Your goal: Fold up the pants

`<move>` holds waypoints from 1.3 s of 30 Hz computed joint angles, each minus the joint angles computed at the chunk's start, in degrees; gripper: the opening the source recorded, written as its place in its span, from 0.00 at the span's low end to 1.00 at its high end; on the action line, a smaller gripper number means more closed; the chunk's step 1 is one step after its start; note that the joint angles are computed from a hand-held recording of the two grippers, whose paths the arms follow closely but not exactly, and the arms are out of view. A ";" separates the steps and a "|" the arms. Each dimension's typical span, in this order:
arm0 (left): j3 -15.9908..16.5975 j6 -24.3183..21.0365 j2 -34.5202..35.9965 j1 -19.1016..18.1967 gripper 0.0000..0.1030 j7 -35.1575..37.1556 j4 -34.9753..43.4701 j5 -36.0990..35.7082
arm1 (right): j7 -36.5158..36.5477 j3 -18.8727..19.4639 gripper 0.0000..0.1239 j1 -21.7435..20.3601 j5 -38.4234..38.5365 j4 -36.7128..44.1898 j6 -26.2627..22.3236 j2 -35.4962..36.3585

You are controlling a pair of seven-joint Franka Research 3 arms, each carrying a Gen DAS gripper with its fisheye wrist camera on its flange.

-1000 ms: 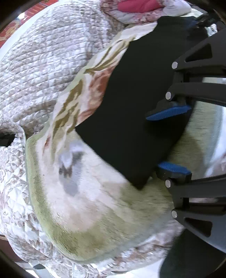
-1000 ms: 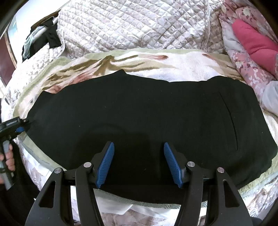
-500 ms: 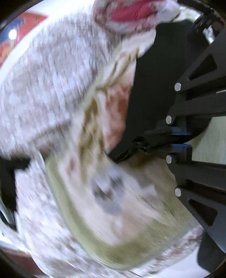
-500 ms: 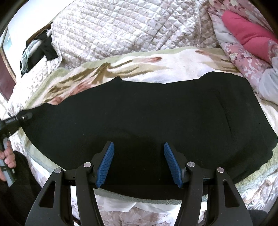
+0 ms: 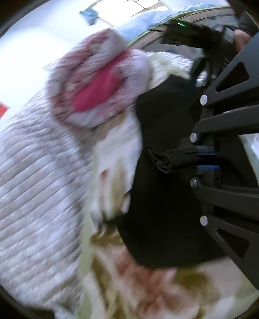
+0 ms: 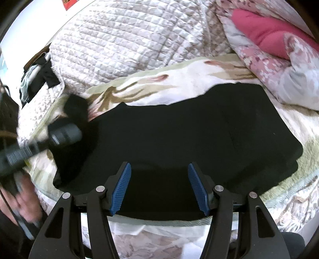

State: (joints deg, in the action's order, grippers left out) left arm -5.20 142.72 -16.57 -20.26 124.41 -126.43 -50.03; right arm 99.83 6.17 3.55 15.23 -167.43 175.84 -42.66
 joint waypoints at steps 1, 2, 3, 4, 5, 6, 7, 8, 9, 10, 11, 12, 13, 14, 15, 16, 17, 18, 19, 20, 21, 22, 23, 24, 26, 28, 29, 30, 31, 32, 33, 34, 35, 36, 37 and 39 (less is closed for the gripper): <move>-0.23 -1.58 0.73 -0.38 0.07 -0.10 0.02 0.27 | -0.05 -0.46 0.48 0.03 0.12 -0.15 -0.18 -0.06; -0.51 -2.83 1.18 -0.50 0.07 -0.10 -0.28 0.64 | -0.13 -0.79 0.48 0.16 0.24 -0.28 -0.20 -0.10; -0.92 -3.67 1.31 -0.41 0.07 -0.37 -0.75 1.44 | -0.20 -1.22 0.48 0.35 0.43 -0.42 -0.26 -0.14; -1.11 -4.79 1.78 -0.29 0.07 -0.61 -0.84 2.10 | -0.28 -1.65 0.48 0.60 0.66 -0.49 -0.25 -0.12; -1.24 -5.26 1.90 -0.10 0.07 -0.94 -1.10 2.19 | -0.40 -1.94 0.48 0.79 0.83 -0.50 -0.19 -0.08; -1.10 -5.74 1.86 0.02 0.07 -0.67 -1.11 1.70 | -0.56 -2.35 0.48 1.15 1.07 -0.45 0.01 0.12; -0.81 -6.30 1.63 0.08 0.07 0.00 -1.10 0.72 | -0.60 -2.43 0.48 1.30 1.27 -0.38 0.11 0.19; -0.43 -7.38 1.54 0.19 0.07 0.40 -0.69 -0.31 | -0.96 -3.09 0.48 2.06 1.58 -0.23 0.51 0.46; 0.01 -8.86 1.39 0.35 0.07 0.81 -0.21 -1.48 | -1.38 -3.76 0.48 2.87 1.91 -0.07 0.74 0.67; 0.02 -9.48 1.49 0.45 0.09 1.32 0.07 -2.46 | -1.97 -4.64 0.48 3.89 2.28 0.13 0.93 0.87; 0.43 -10.84 1.11 0.64 0.14 2.25 0.41 -3.72 | -3.11 -6.28 0.48 5.81 2.81 0.49 1.49 1.29; 0.86 -11.87 0.88 0.81 0.17 3.48 0.66 -5.34 | -4.11 -7.59 0.48 7.36 3.38 0.81 1.83 1.60; 1.46 -12.86 0.16 1.15 0.22 4.88 0.54 -7.21 | -5.27 -9.39 0.48 9.47 4.18 1.29 2.11 2.02; 1.92 -13.21 -0.70 1.57 0.28 6.09 0.32 -8.93 | -6.55 -11.48 0.48 11.92 5.17 1.88 2.29 2.48; 2.10 -12.54 -1.51 2.14 0.31 6.89 0.01 -9.95 | -8.23 -14.17 0.48 14.96 6.34 2.67 2.59 3.16; 1.87 -11.12 -1.63 2.78 0.33 6.79 0.14 -9.89 | -9.91 -16.59 0.48 17.74 7.55 3.50 2.85 3.91; 1.52 -8.63 -2.10 3.68 0.33 6.24 -0.26 -8.98 | -11.68 -19.05 0.48 20.52 8.67 4.52 2.98 4.86; 1.28 -6.48 -2.11 4.35 0.33 5.60 -0.43 -7.78 | -13.61 -21.69 0.48 23.47 9.73 5.90 3.12 6.25; 1.08 -4.62 -1.98 4.90 0.33 4.62 -0.67 -6.31 | -15.43 -24.03 0.48 26.08 10.75 7.10 3.36 7.50; 0.89 -2.79 -1.68 5.70 0.33 2.85 -0.88 -4.03 | -17.64 -27.44 0.48 29.76 12.05 8.44 3.74 8.69; 0.82 -1.62 -1.24 6.47 0.33 0.64 -0.98 -1.44 | -20.03 -31.83 0.48 34.30 13.65 10.06 3.96 9.86; 0.99 -1.03 -1.02 6.86 0.33 -0.85 -1.12 0.46 | -21.88 -35.62 0.48 38.13 15.25 11.76 3.47 11.07; 1.11 -0.04 -0.98 7.22 0.33 -2.10 -1.51 2.20 | -23.64 -38.62 0.48 41.27 16.61 12.69 3.45 11.42; 1.38 0.87 -1.14 7.30 0.33 -2.70 -2.05 3.31 | -26.52 -42.17 0.48 45.28 18.96 13.68 3.94 11.62; 2.13 1.66 -1.68 6.94 0.33 -3.00 -3.18 4.60 | -27.77 -44.73 0.46 48.22 20.72 14.42 3.86 11.31; 2.49 2.23 -1.99 6.34 0.33 -3.14 -4.00 5.59 | -30.28 -47.79 0.41 51.41 22.88 15.07 1.21 9.47; 2.87 2.28 -2.31 6.07 0.33 -2.76 -4.53 5.87 | -31.20 -48.45 0.39 52.17 23.76 15.27 0.11 9.16; 2.94 2.40 -2.37 5.79 0.33 -2.85 -4.77 6.27 | -32.06 -48.32 0.35 52.42 24.41 15.12 -0.05 9.15; 3.05 2.32 -2.40 5.55 0.33 -3.13 -4.79 6.58 | -32.32 -47.42 0.26 51.73 24.84 15.15 -0.03 9.82; 3.29 2.18 -2.27 5.25 0.33 -3.05 -4.89 6.57 | -32.14 -46.66 0.19 50.84 25.45 15.46 -0.32 10.66; 3.34 2.04 -2.00 5.08 0.33 -3.21 -4.82 6.78 | -31.56 -46.42 0.03 50.07 26.45 16.06 -1.16 11.65; 3.27 1.84 -1.74 5.04 0.33 -3.60 -4.58 7.19 | -31.38 -46.79 0.02 49.80 27.72 16.50 -2.04 12.07; 3.32 1.68 -1.68 5.00 0.33 -3.71 -4.56 7.40 | -32.69 -47.96 0.02 50.73 29.08 16.77 -2.50 11.52; 3.39 1.56 -1.91 4.99 0.33 -3.69 -4.73 7.53 | -33.26 -47.15 0.02 50.07 29.58 16.60 -2.27 11.16; 3.38 1.64 -2.08 4.98 0.33 -3.78 -4.79 7.74 | -34.15 -45.88 0.02 49.32 29.91 16.18 -1.21 10.42; 3.48 1.98 -2.67 4.93 0.33 -4.01 -5.11 7.99 | -36.80 -45.76 0.02 50.02 31.86 15.76 0.72 8.07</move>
